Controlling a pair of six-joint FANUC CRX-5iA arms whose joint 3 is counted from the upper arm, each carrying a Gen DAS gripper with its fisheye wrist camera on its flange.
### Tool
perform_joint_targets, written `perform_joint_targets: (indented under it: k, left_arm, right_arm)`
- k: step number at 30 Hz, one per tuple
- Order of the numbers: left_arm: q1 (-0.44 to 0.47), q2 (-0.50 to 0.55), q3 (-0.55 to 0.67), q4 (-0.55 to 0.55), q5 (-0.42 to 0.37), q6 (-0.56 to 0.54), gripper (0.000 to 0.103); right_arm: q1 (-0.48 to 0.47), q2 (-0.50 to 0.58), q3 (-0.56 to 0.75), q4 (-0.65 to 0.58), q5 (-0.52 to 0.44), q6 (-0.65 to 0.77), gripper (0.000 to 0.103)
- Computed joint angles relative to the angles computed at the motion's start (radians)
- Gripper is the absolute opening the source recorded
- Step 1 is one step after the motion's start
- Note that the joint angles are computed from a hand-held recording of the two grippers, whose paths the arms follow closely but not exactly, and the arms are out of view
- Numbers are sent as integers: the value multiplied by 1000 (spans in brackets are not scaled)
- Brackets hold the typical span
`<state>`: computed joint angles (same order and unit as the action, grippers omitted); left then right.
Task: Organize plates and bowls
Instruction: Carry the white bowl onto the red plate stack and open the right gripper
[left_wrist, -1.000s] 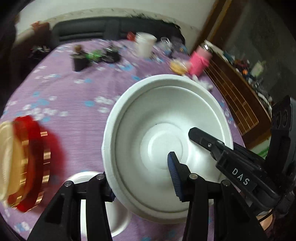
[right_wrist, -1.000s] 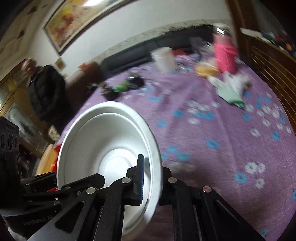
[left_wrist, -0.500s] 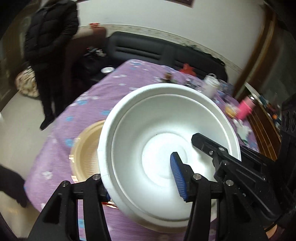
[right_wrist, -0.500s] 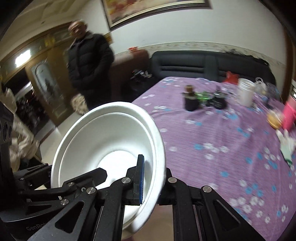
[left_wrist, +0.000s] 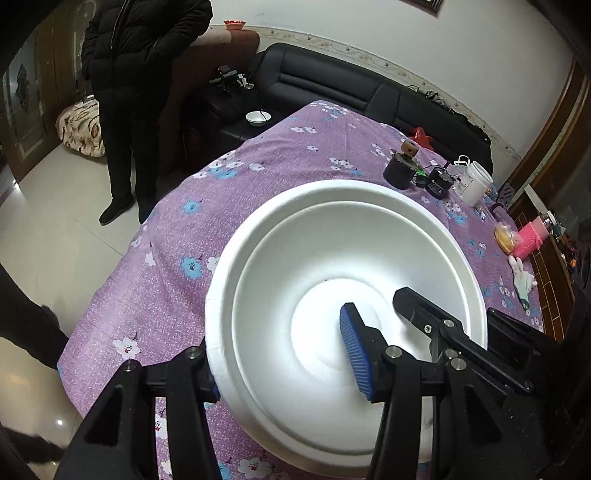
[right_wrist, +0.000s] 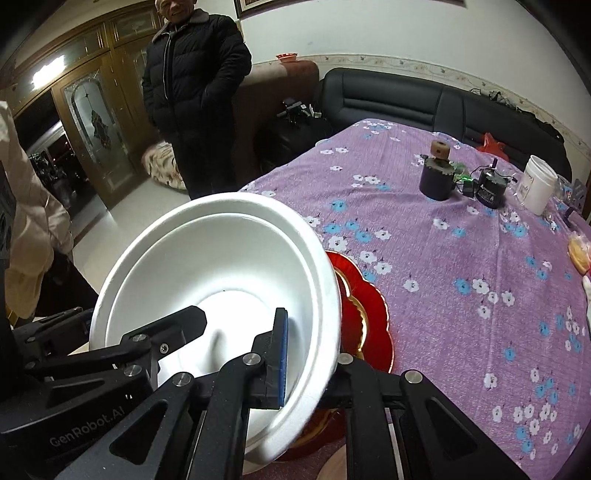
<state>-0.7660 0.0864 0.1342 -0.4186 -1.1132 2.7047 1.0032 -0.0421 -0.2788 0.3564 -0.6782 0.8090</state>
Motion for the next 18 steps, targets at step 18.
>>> perform_joint_targets:
  k: [18]
  left_arm:
    - [-105,-51,-3,-182,-72,164,73]
  right_arm:
    - [5,-34,-124,231,144,-215,38]
